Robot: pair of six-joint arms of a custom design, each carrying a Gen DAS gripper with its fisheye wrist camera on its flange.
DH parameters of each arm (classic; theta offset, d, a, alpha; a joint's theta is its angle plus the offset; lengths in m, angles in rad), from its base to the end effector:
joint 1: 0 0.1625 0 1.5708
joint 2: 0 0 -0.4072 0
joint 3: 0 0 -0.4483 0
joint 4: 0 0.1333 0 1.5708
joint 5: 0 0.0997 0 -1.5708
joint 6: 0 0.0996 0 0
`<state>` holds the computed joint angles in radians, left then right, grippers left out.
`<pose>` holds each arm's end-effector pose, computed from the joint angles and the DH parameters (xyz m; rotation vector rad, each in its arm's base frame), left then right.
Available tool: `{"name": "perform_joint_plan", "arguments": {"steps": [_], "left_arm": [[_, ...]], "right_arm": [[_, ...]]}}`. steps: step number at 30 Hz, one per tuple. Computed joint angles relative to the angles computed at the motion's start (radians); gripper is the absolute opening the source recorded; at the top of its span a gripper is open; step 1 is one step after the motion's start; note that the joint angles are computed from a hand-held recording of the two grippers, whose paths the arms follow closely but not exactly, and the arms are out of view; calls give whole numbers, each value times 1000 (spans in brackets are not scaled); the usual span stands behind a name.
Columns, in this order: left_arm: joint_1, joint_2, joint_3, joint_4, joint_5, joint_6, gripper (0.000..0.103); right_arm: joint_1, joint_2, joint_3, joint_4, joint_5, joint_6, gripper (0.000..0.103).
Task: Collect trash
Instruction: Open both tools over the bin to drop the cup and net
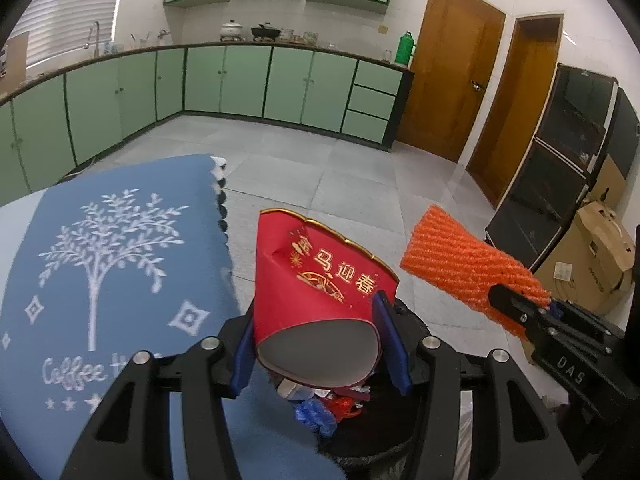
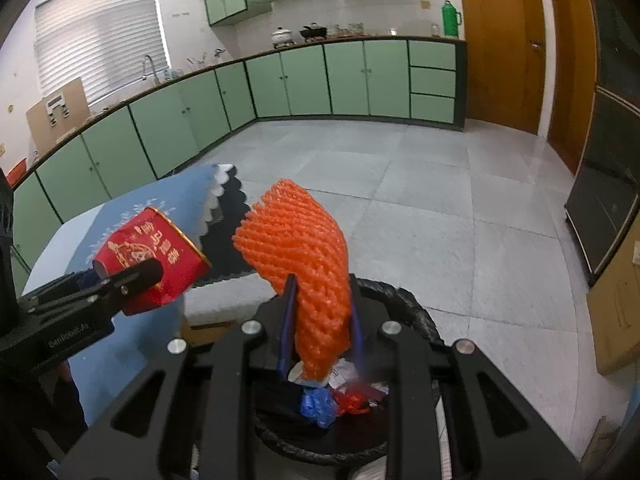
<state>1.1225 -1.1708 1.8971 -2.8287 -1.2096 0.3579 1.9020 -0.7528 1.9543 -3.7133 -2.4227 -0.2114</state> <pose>-0.1199 -0.6380 0.2101 0.9390 2.5453 -0.7593 0.2408 -0.5207 0.0648 0.0963 -2.1630 1.1284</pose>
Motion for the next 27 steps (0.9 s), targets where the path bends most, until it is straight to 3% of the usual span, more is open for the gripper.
{"name": "perform_joint_plan", "arguments": {"steps": [10,15,19,21,27], "left_arm": [[-7,88,-53,53,15,-31,53],[-5,128,-90,90,28,-41,54],[1,143,-115,125,17,-56,64],[3,142,-116,126,14,-55,69],[7,119,-107,102,21,-45,70]], "right_arm": [[-57,14,7,19,-6,59,22],[-83,23,-11,61,-7,91,28],[-99,28,-31,118,-9,126,50],[-102,34,-36,115,-19,122,55],[-89,44,-42,77,-45,102,89]]}}
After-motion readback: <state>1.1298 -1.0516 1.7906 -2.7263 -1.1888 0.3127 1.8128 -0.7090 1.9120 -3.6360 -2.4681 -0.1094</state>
